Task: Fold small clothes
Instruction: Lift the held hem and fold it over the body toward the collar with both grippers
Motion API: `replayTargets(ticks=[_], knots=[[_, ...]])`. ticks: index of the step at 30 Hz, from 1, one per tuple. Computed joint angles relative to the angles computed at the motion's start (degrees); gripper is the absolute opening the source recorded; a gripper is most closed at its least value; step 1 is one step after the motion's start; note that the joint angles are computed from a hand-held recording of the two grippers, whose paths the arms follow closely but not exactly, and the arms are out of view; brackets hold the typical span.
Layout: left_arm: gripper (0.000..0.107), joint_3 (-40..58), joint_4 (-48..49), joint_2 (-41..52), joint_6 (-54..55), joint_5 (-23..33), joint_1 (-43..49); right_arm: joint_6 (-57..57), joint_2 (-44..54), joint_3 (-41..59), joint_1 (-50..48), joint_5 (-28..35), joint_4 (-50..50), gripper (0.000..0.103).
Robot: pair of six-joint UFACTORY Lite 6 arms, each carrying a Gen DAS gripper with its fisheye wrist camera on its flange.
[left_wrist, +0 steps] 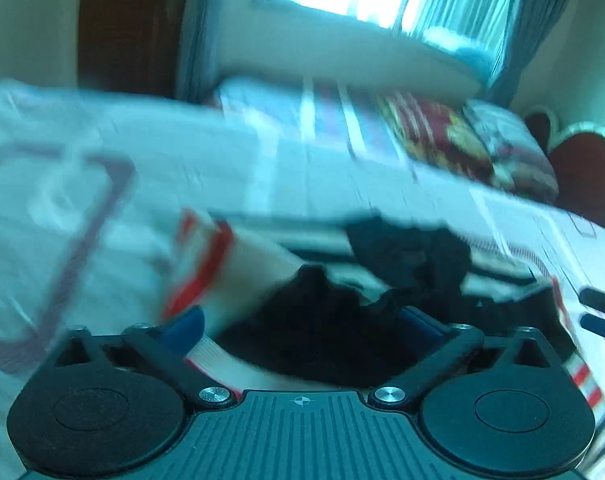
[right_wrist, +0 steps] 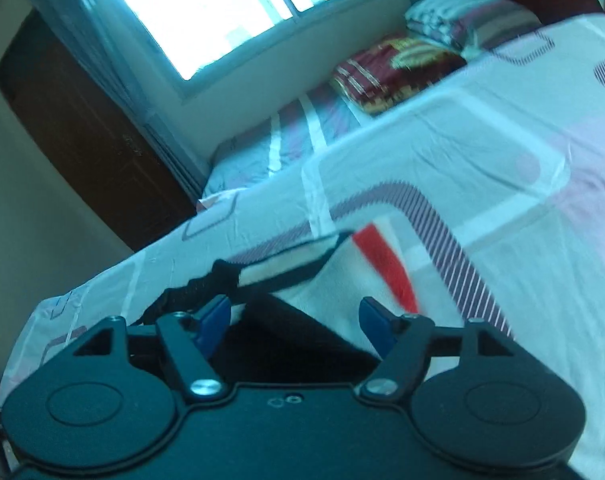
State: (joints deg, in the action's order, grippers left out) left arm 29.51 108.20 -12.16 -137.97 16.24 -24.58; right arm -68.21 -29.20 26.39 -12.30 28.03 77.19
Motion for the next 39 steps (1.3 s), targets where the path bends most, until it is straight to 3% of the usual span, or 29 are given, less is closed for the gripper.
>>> replayTargets(ticks=[4,7,9,10,11,13,14,16,18,21,22,24,26,28,30,31,34,39], knots=[[0.103,2.1,-6.2,2.2,13.6,-4.7,4.5,0.3,1.0,0.0,4.9,-6.4,-4.9,0.069],[0.100,3.5,0.0,5.9,10.1,-4.7,6.0,-1.8,3.0,0.1,7.5,-8.9,-3.6,0.069],[0.079,4.8,4.1,8.2,7.8,-6.1,7.0,-2.0,4.2,0.5,9.6,-10.5,-4.5,0.068],[0.061,5.7,3.9,9.7,8.8,-7.1,7.2,-2.4,4.8,0.6,10.4,-11.2,-4.6,0.067],[0.052,6.4,2.6,11.0,10.4,-6.9,6.8,-3.2,5.5,0.7,11.0,-11.7,-4.1,0.065],[0.048,5.6,5.0,11.2,8.0,-4.7,5.2,-5.0,9.0,2.3,10.8,-10.8,-3.5,0.023],[0.034,4.9,5.8,10.5,6.9,-4.6,4.7,-5.2,9.4,2.4,11.1,-11.4,-3.9,0.020],[0.019,4.2,5.3,9.1,6.7,-5.0,3.8,-6.0,9.3,2.3,11.0,-11.2,-4.1,0.017],[0.018,3.5,6.1,8.1,5.9,-3.7,2.7,-6.8,9.9,2.9,10.5,-10.8,-4.5,0.008],[0.012,2.5,10.3,7.1,1.0,-2.5,2.6,-12.5,8.4,1.9,10.4,-12.1,0.1,0.007],[0.012,2.5,11.3,7.3,0.3,-2.2,2.6,-14.7,7.9,1.7,10.8,-14.1,2.5,0.012],[0.012,3.8,8.9,9.3,4.5,-3.7,3.1,-11.8,11.5,4.2,8.5,-10.8,0.0,0.031],[0.012,4.1,8.6,10.1,4.8,-2.8,2.5,-12.1,13.2,5.0,9.2,-10.8,-0.3,0.026],[0.012,4.1,8.6,10.3,3.1,-2.0,2.0,-12.9,13.8,4.9,11.1,-11.6,-0.3,0.013],[0.011,2.7,10.8,8.5,-0.6,-0.2,0.9,-15.1,11.8,3.3,12.6,-12.7,2.1,0.007],[0.006,1.7,11.2,6.9,-1.5,1.3,0.0,-16.1,9.7,2.3,12.3,-11.9,3.6,0.006],[0.005,1.1,8.1,3.4,1.0,5.0,-1.6,-18.0,4.5,1.7,11.7,-11.7,7.5,0.006],[0.005,5.4,9.9,6.0,-0.6,3.4,2.5,-22.4,3.9,4.9,12.7,-13.9,11.8,0.006]])
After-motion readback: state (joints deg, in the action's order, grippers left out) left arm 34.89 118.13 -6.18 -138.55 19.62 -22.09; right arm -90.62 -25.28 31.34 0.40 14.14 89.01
